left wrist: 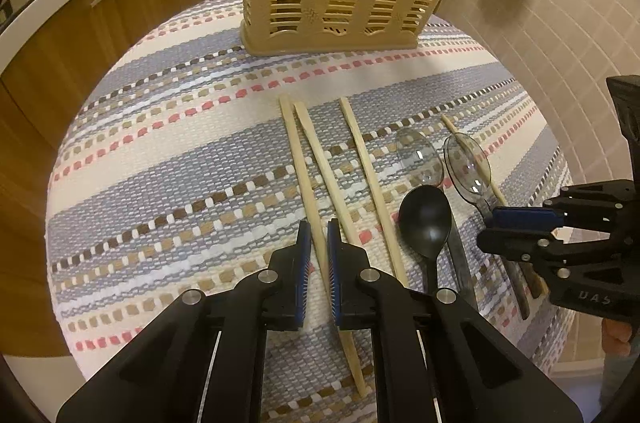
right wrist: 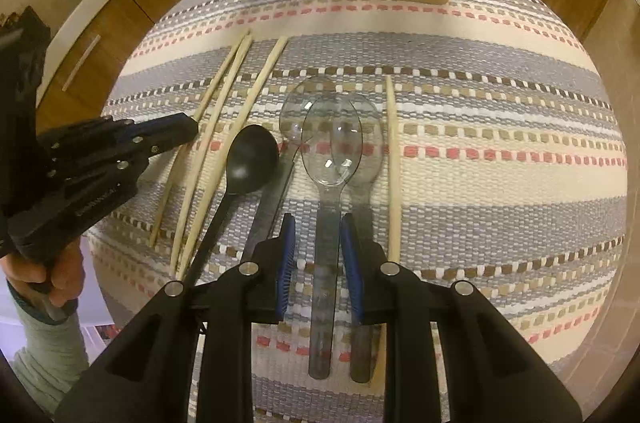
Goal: Organize utensils
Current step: 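Grasp a wooden chopstick with the left tool while the right tool grasps a clear spoon, then lift and carry the chopstick and spoon over the holder with both tools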
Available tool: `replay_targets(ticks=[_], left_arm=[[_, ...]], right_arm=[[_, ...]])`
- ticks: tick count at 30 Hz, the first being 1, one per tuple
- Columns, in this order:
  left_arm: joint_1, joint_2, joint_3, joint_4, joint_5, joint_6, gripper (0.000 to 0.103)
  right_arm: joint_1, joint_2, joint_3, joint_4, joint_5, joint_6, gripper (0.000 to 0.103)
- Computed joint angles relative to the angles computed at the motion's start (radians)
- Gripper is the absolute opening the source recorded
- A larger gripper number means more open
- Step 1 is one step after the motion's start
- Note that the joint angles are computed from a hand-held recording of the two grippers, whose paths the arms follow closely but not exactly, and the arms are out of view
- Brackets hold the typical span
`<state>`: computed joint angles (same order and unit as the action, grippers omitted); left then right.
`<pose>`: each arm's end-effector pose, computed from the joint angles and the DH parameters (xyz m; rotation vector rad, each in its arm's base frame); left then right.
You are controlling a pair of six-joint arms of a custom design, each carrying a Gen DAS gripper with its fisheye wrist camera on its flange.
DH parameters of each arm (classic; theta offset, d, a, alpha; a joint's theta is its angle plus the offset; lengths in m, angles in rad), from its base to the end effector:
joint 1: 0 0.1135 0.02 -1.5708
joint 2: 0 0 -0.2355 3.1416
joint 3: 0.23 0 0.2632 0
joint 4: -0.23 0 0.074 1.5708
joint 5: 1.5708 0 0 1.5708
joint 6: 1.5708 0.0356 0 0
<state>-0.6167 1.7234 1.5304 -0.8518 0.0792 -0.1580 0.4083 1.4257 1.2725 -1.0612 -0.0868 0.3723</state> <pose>0.3033 -0.2185 0.2613 0.6324 2.5839 -0.3681 0.2618 0.1166 0.2641 -0.0730 2.8279 0.3074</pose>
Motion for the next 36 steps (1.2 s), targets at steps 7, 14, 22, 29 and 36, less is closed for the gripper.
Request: replay_targets(ticks=[7, 14, 22, 29, 36], left_arm=[[-0.011, 0.082, 0.108, -0.052, -0.03, 0.007, 0.007], [-0.021, 0.079, 0.106, -0.057, -0.044, -0.049, 0.004], [0.02, -0.148, -0.156, -0.017, -0.056, -0.131, 0.004], [0.066, -0.103, -0.086, -0.047, 0.011, -0.105, 0.01], [0.088, 0.149, 0.234, -0.208, 0.058, -0.018, 0.011]], right_arm=[[0.04, 0.05, 0.039, 0.001, 0.117, 0.015, 0.01], [-0.002, 0.029, 0.027, -0.022, 0.063, 0.047, 0.01], [0.027, -0.021, -0.004, -0.065, 0.065, 0.059, 0.01], [0.03, 0.013, 0.031, -0.086, 0.064, 0.065, 0.011], [0.024, 0.128, 0.14, -0.112, 0.076, 0.04, 0.011]])
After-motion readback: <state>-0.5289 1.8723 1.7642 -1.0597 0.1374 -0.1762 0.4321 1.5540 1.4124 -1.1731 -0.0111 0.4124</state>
